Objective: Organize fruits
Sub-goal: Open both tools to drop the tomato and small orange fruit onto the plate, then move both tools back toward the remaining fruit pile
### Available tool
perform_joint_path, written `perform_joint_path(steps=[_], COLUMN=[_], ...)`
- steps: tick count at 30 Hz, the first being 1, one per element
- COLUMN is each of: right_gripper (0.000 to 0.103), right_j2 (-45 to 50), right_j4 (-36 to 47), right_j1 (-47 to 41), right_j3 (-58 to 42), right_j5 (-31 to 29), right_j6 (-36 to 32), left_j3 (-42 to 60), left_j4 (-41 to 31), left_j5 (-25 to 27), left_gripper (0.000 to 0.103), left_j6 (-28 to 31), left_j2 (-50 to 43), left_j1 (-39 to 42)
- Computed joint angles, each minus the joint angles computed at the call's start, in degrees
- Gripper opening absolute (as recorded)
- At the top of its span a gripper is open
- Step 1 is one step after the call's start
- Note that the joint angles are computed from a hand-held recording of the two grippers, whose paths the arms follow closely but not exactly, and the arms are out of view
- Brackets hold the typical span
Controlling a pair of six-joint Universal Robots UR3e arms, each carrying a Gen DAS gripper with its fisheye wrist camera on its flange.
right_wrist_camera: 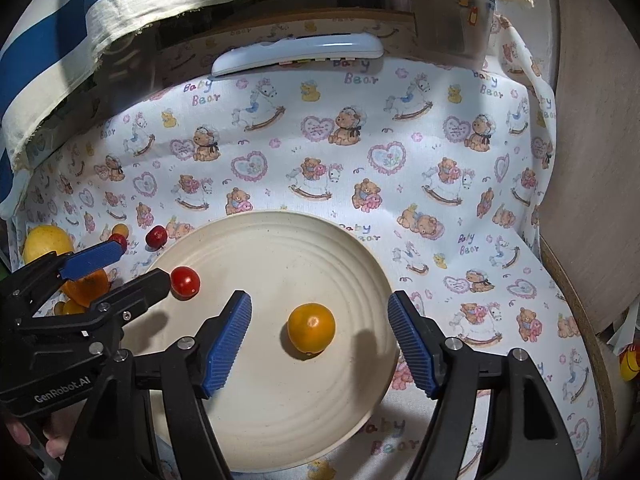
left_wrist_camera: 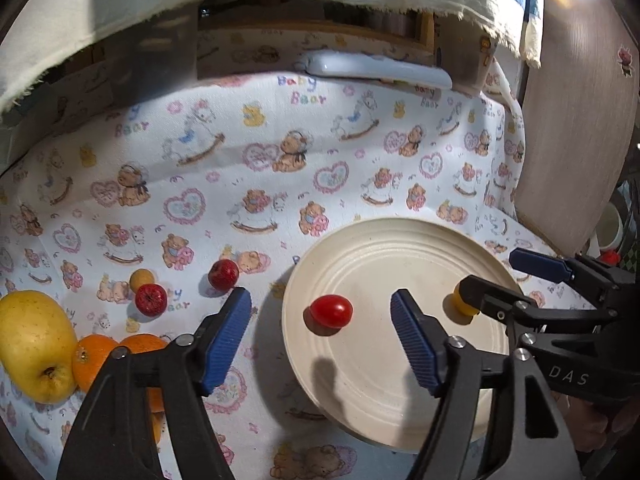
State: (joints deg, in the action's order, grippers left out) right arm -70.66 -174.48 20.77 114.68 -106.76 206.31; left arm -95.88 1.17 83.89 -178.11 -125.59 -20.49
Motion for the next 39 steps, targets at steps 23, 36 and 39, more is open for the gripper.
perform_joint_path(steps=[23,36,39], right_gripper=[0.098,0.103,0.102], right_j2=[2.2,8.8,11.7], right_j4=[-21.0,-15.8,-10.3], right_j1=[7.7,14.4,17.1], right_j3=[2.6,-10.2,-18.3], right_j5=[-8.6,-14.3,-17.3], right_j6=[-2.6,-5.7,-5.6], left_j3=[-40.5,-48.4,-49.3], left_j4=[57.4,54.9,58.0], left_j5=[-6.3,-16.1,-17.4], left_gripper=[0.102,0.102,0.102], left_j6=[1.7,3.3,2.5], left_j2=[12.9,17.3,16.1], left_j1=[18.3,30.9,32.5])
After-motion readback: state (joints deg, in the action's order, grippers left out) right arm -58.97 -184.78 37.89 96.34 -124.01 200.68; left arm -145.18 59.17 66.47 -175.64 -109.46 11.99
